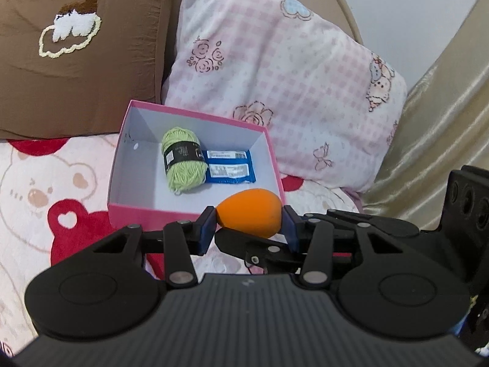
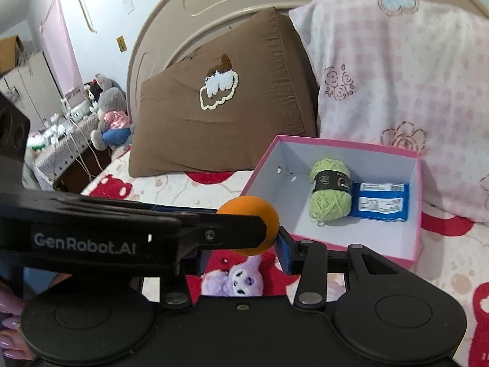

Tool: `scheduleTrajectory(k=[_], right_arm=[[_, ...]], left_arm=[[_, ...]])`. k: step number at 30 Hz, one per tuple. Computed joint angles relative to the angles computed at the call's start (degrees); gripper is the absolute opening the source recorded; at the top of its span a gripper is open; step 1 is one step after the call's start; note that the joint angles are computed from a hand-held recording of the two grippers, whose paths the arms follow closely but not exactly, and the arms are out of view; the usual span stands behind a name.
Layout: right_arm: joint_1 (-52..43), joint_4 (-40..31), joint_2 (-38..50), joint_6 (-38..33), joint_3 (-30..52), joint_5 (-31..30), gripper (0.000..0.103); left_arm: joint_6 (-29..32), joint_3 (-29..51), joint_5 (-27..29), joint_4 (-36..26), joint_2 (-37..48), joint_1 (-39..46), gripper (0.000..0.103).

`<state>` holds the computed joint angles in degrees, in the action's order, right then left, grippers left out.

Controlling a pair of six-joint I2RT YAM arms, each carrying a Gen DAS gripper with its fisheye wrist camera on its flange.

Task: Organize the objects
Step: 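Lift the orange sponge with the left tool and carry it to the box, then lower the orange sponge into the pink box beside the yarn ball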

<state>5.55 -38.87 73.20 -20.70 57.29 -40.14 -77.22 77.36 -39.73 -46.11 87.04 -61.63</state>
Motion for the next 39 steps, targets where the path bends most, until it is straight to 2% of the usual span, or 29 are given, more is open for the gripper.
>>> scheduleTrajectory(k=[10, 20, 23, 27, 32, 39], right_arm=[[2.61, 8.96, 13.34, 3.2, 7.04, 4.9, 0.048], [3.76, 14.59, 30.79, 6.35, 19.17, 9.19, 0.047], [3.87, 14.92, 36.22, 6.99, 23.44, 9.84, 0.047], [4.73, 14.85, 42.85, 6.44, 28.98, 11.76, 0.047], [4.97, 12.82, 50.19, 7.21, 36.69, 13.47, 0.047], [5.17, 9.13, 57.37, 7.41, 45.6, 14.39, 0.047]], left_arm=[[13.08, -8.45, 11.48, 17.58, -0.78, 14.67, 0.045], [20.68, -10.43, 23.2, 33.3, 8.39, 28.47, 0.045], [20.9, -9.59, 24.11, 36.19, 12.34, 30.57, 0.045], [21.22, -5.92, 24.29, 36.94, 18.6, 32.53, 0.045], [22.05, -3.75, 28.24, 39.88, 23.55, 35.6, 0.045], [23.16, 0.66, 30.85, 39.43, 28.77, 38.21, 0.045]])
